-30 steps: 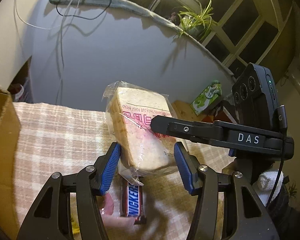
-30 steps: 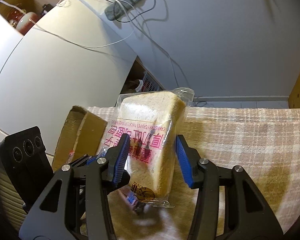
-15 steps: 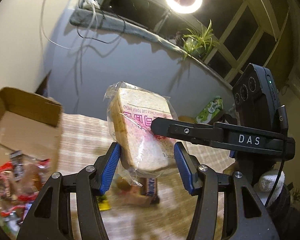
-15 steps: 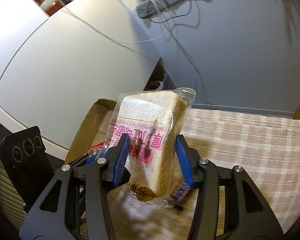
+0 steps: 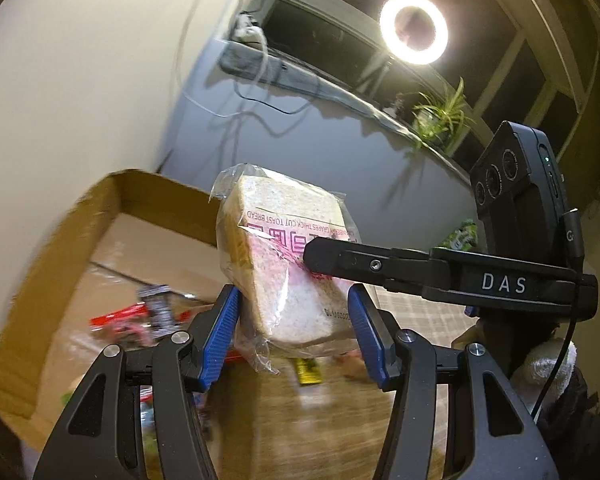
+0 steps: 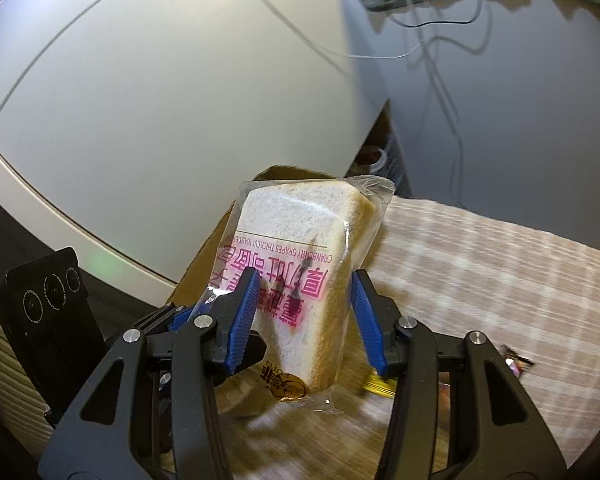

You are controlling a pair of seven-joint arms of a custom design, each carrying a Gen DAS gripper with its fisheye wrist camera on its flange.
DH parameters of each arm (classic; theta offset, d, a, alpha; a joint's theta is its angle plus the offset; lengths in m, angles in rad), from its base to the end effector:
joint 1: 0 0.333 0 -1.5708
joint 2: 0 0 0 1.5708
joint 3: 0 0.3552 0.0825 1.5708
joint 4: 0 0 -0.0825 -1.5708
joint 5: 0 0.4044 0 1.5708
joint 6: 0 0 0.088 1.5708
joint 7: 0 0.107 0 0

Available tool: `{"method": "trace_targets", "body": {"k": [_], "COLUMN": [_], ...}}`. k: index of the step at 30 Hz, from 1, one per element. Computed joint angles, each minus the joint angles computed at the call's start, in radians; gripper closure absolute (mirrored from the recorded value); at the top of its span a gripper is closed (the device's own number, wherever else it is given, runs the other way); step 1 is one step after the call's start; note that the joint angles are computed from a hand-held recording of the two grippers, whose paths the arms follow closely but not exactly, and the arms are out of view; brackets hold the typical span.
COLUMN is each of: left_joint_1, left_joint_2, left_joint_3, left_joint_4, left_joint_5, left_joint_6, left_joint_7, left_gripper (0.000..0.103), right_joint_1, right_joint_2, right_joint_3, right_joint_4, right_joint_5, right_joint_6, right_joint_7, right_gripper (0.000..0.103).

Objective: Organize snacks
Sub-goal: 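Carry the bread loaf into the cardboard box and open both tools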

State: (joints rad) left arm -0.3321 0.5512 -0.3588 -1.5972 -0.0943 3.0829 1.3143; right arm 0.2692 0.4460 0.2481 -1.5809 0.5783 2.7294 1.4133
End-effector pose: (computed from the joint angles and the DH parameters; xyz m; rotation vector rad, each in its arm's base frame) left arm 0.6403 -0.4372 0.4663 -1.7048 2.0780 -1.4195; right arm 0.6859 0.3267 0.4895 -1.7544 1.4943 0.0327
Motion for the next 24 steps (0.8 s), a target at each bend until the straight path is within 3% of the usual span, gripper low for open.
{"method": "trace_targets", "body": {"k": [9, 24], "left_joint_1": [0.04, 0.05], "left_joint_2": [-0.058, -0.054], "left_joint_3": [0.019, 0.041], "left_joint_4": [-0.106, -0.113], "left_joint_5": [-0.014, -0.01], "left_joint_6": [0.032, 0.001], "left_joint_7": [-0.04, -0.09], "left_gripper": [0.049, 0.049], "right_joint_1": [0.042, 0.097], "right_joint_2": [0.127, 0.26], "right_joint_3": [0.007, -0.021], "right_joint_4": [0.168, 0.359], "right_joint_5": [-0.056, -0.161], "right_joint_6": [-0.069, -0.169], "right_joint_7": [0.033, 0.115], "right_gripper": [0.054, 0.053]}}
